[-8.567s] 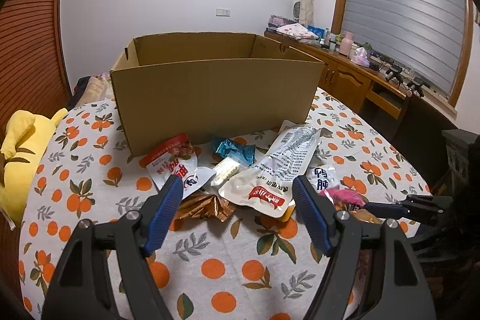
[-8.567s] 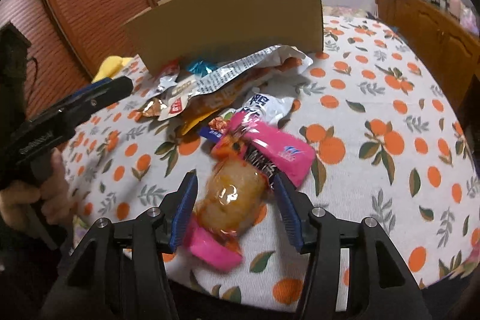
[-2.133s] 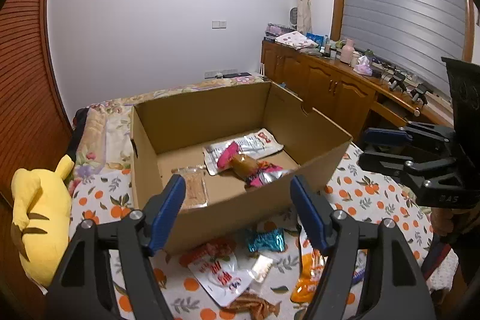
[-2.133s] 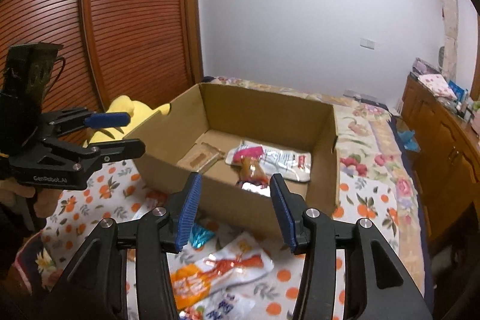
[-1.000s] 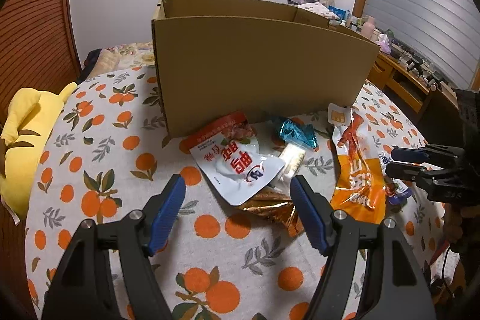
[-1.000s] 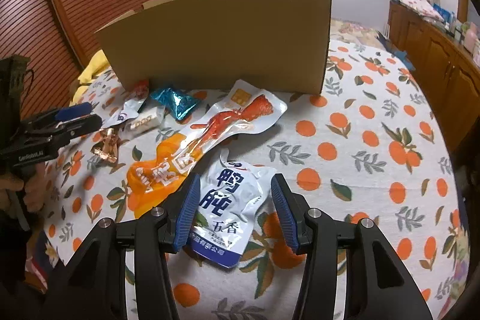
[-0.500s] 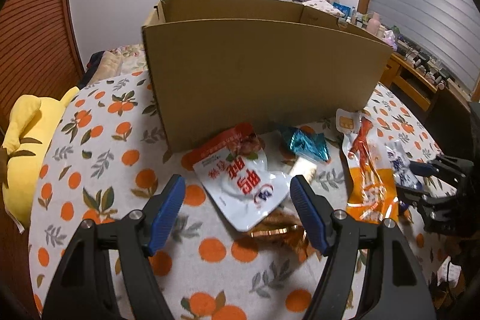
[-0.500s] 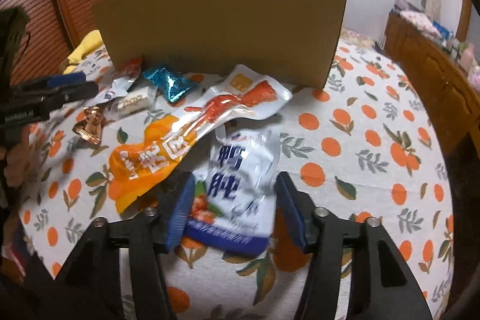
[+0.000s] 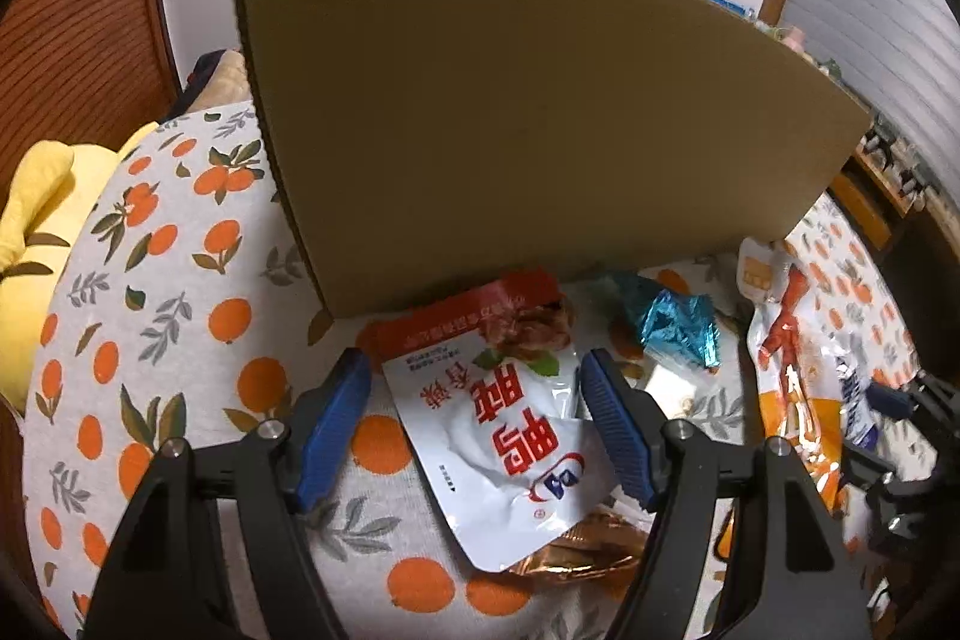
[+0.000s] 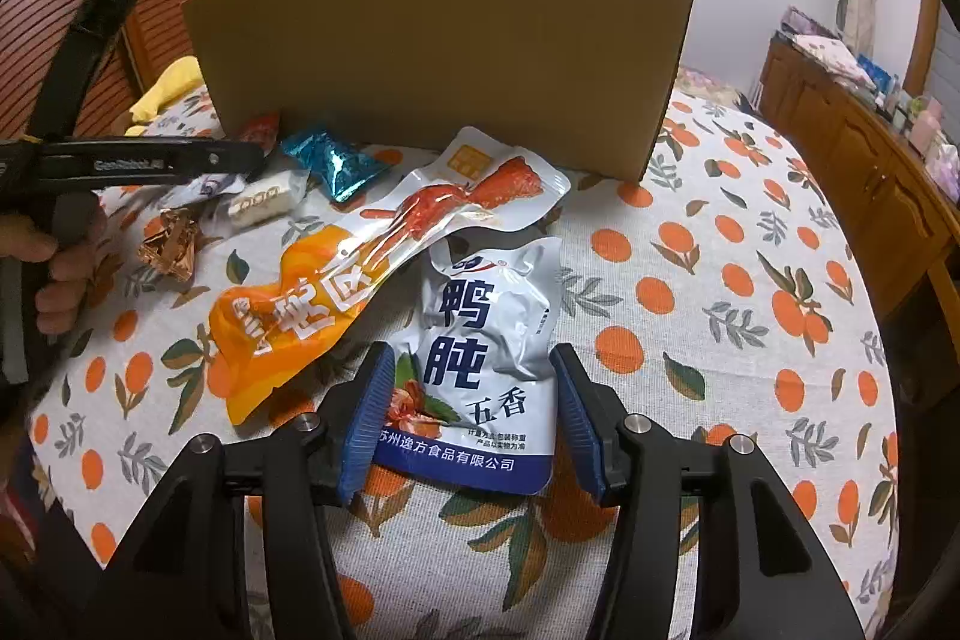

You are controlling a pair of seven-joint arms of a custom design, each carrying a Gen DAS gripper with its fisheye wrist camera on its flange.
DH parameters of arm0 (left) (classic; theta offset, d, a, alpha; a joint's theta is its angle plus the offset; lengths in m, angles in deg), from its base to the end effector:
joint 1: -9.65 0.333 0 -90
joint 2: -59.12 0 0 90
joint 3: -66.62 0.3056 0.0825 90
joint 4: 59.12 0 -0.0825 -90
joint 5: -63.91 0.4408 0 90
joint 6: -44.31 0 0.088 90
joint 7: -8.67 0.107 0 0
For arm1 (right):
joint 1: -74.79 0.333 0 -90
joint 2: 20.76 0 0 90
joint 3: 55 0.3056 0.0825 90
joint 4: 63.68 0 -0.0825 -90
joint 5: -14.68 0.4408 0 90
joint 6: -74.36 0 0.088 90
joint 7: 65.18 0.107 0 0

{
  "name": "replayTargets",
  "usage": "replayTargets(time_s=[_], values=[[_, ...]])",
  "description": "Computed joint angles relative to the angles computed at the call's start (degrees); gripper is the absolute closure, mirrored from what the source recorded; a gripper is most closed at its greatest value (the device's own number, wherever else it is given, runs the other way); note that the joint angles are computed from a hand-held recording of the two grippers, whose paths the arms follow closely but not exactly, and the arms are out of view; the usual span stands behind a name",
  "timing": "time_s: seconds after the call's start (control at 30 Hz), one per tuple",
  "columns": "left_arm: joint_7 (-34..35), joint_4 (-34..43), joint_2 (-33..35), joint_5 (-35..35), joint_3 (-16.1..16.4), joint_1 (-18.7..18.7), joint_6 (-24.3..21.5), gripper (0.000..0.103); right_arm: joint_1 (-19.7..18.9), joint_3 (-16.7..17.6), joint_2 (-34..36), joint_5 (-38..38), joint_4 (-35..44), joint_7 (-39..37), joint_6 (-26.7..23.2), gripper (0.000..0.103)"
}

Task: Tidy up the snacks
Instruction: 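Grasp the red-topped white pouch with the left gripper while the right grasps the blue-white pouch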

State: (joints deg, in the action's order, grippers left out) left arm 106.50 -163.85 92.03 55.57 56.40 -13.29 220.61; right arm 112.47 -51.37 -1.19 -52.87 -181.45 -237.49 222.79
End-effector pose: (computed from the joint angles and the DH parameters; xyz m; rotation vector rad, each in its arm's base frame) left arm 0.6231 -0.3781 0.2500 -1.3913 2.3750 -0.9264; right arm 0.4677 0.4342 0.2298 -1.8394 1.8564 -0.7286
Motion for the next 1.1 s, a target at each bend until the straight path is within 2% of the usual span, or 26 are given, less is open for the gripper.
replayTargets(time_s=[0.17, 0.3, 0.4, 0.47, 0.6, 0.67, 0.73, 0.83, 0.93, 1.03, 1.1], values=[[-4.0, -0.8, -0.9, 5.2, 7.9, -7.4, -1.1, 0.030, 0.1, 0.0, 0.0, 0.1, 0.1, 0.0, -0.1, 0.049], [-4.2, -3.4, -2.7, 6.6, 6.9, -6.1, -0.8, 0.030, 0.1, 0.0, 0.0, 0.0, 0.0, 0.1, 0.0, 0.048], [-3.1, -5.6, -4.0, 6.5, 5.1, -3.8, 0.2, 0.030, 0.1, 0.0, 0.1, 0.0, 0.1, 0.1, 0.0, 0.048], [-1.3, -6.8, -4.5, 5.8, 2.7, -1.3, 0.9, 0.032, 0.1, -0.1, 0.0, -0.1, -0.1, 0.2, 0.1, 0.048], [1.3, -8.9, -5.6, 4.2, 0.7, 0.9, 2.3, 0.043, 0.1, 0.0, 0.0, 0.0, 0.0, 0.0, 0.2, 0.047], [4.2, -10.6, -6.2, 3.2, -2.4, 3.7, 3.7, 0.044, 0.0, -0.1, 0.0, -0.1, 0.0, 0.1, 0.2, 0.047], [5.5, -12.1, -7.0, 2.2, -3.1, 4.3, 4.8, 0.044, 0.1, 0.0, 0.1, 0.0, 0.1, 0.1, 0.2, 0.047], [8.4, -14.0, -7.9, -0.2, -7.7, 8.9, 5.5, 0.045, 0.0, -0.1, 0.0, 0.1, 0.0, -0.1, 0.2, 0.047], [10.0, -15.3, -8.6, -2.3, -9.7, 11.0, 6.1, 0.045, 0.0, -0.1, 0.1, 0.0, 0.1, 0.2, 0.3, 0.047], [12.4, -16.3, -8.6, -4.5, -14.9, 16.2, 7.2, 0.045, 0.0, -0.1, 0.1, 0.0, 0.0, 0.2, 0.4, 0.047], [13.1, -16.9, -8.9, -5.2, -15.9, 17.2, 8.1, 0.045, 0.0, -0.1, 0.1, 0.0, 0.1, 0.3, 0.5, 0.047]])
